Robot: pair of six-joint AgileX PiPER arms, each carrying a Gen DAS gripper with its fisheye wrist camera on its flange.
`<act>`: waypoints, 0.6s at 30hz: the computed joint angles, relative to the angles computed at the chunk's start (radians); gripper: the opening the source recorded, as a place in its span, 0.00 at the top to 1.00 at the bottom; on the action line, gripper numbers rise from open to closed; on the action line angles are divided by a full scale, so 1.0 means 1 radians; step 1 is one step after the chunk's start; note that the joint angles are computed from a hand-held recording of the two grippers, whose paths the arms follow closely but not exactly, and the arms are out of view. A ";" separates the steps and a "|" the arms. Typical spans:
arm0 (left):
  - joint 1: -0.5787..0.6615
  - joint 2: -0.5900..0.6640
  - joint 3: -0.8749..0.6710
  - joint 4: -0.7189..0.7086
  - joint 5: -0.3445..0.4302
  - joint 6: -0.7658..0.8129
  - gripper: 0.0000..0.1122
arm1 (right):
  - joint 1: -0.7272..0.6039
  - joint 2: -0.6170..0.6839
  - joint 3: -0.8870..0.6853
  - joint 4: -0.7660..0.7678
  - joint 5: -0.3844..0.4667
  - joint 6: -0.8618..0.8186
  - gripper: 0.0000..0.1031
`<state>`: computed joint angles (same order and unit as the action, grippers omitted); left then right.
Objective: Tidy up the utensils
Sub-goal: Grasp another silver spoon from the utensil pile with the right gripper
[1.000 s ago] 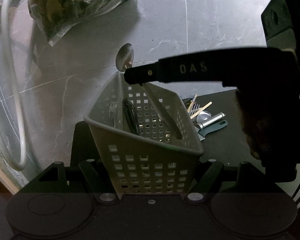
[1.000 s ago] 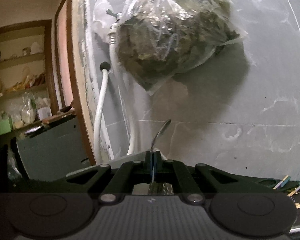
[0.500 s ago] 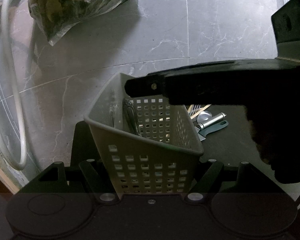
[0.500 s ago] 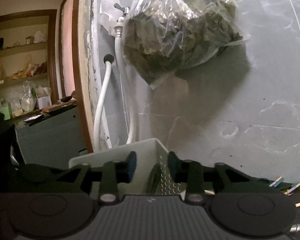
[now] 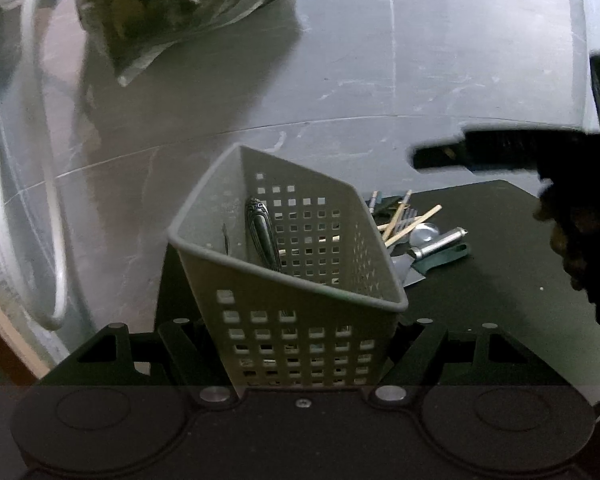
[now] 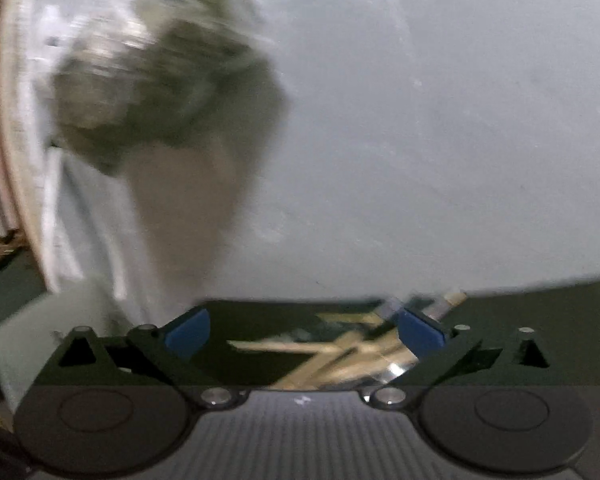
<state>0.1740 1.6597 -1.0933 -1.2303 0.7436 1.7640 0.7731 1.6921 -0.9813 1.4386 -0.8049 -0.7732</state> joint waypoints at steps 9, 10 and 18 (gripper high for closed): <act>-0.003 -0.034 0.029 0.007 -0.076 -0.052 0.32 | -0.189 -0.023 0.103 0.020 0.235 0.090 0.00; -0.005 -0.038 0.033 0.006 -0.084 -0.055 0.32 | -0.228 -0.021 0.098 0.014 0.291 0.068 0.00; -0.032 -0.066 0.060 0.013 -0.153 -0.097 0.31 | -0.439 0.044 0.036 -0.165 0.560 -0.014 0.00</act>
<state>0.1424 1.5934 -1.0332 -1.2178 0.5908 1.6665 0.3339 1.7363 -0.9454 1.2736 -0.2450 -0.7873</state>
